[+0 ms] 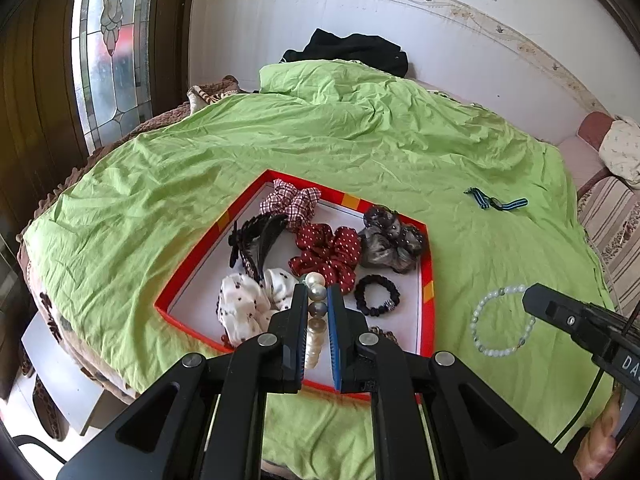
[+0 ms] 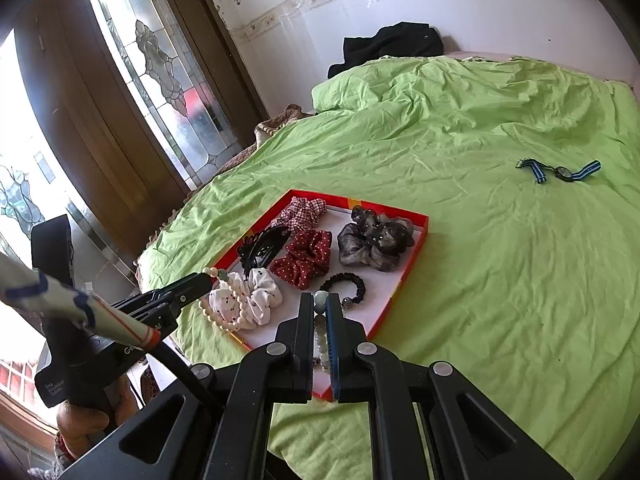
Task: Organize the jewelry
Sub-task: 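Carry both held bracelets over the red-rimmed tray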
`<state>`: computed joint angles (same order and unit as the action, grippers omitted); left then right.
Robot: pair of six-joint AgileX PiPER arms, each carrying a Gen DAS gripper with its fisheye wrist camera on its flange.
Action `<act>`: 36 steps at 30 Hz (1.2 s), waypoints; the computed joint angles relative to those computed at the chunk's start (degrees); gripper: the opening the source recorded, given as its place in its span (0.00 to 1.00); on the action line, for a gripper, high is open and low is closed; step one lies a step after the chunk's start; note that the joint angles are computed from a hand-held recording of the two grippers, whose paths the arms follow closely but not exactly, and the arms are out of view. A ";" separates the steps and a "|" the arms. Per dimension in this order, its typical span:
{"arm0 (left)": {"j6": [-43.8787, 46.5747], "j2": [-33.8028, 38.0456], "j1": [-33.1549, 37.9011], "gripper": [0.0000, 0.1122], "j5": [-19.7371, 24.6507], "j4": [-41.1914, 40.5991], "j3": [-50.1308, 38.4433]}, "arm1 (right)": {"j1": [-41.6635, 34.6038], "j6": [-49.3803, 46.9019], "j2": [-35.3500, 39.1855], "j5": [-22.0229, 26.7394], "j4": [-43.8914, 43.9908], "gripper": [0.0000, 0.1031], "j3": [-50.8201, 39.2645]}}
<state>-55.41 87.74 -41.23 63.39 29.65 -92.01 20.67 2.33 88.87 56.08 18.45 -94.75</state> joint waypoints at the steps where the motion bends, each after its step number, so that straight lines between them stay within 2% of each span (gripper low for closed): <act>1: 0.56 0.43 0.64 0.08 -0.36 -0.36 -0.46 | 0.17 0.22 0.39 -0.05 -0.14 0.06 -0.38; 18: 6.93 8.83 6.17 0.08 -5.87 -2.51 -8.95 | 0.55 2.59 7.01 -0.30 -1.41 0.06 -5.41; 36: 8.17 7.10 8.29 0.08 -9.96 -4.61 -3.57 | 1.58 3.59 12.53 -0.41 -0.60 0.06 -8.97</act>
